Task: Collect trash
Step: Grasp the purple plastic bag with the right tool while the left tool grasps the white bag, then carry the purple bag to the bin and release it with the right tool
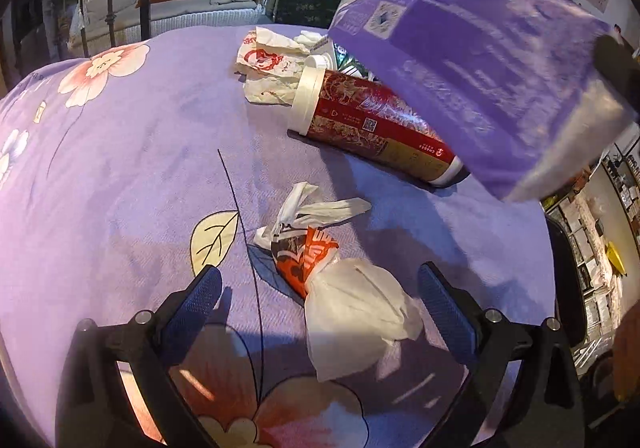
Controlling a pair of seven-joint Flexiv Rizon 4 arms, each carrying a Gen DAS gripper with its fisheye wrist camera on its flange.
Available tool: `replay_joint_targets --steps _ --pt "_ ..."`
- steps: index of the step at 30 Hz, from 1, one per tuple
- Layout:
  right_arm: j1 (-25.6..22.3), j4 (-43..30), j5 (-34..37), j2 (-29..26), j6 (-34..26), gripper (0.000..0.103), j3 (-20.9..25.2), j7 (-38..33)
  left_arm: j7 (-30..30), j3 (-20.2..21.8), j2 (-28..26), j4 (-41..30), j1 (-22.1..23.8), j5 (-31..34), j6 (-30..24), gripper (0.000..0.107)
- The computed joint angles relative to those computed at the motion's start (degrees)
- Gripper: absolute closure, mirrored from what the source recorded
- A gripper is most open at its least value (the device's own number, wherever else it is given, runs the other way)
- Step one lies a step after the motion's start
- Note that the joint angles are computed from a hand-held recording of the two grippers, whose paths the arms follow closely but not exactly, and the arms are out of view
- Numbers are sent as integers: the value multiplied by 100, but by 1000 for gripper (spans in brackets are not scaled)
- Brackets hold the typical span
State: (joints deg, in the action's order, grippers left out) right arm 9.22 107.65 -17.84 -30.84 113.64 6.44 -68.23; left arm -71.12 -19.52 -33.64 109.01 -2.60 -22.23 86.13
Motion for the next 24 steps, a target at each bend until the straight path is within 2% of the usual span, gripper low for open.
replay_joint_targets --steps 2,6,8,10,12,13,18,22,24 --pt "312 230 331 185 87 99 -353 -157 -145 360 -96 -275 -282 91 -296 20" --pt "1222 639 1336 462 341 99 -1196 -834 -348 668 -231 -514 -523 167 -545 32" --pt "1364 759 1663 549 416 99 -1273 -1078 -347 560 -236 -425 -451 117 -464 49" --pt "1504 861 2001 632 436 99 -1373 -1301 -349 475 -214 -278 -405 103 -279 58" --pt "1485 935 2190 701 431 99 -1335 -1408 -347 355 -160 -114 -342 102 -102 71" --pt "1441 990 2270 743 442 99 -1300 -1428 -290 151 -125 10 -184 53 -3 78" --pt "1437 1253 2669 947 458 99 -1304 -1594 -189 -574 22 485 334 14 482 82" --pt "1471 1476 2983 1123 496 99 -1345 -1729 -246 -1192 166 861 793 268 877 82" --pt "1536 1589 3187 1219 494 99 -1422 -1826 -323 -1361 203 904 899 456 1010 82"
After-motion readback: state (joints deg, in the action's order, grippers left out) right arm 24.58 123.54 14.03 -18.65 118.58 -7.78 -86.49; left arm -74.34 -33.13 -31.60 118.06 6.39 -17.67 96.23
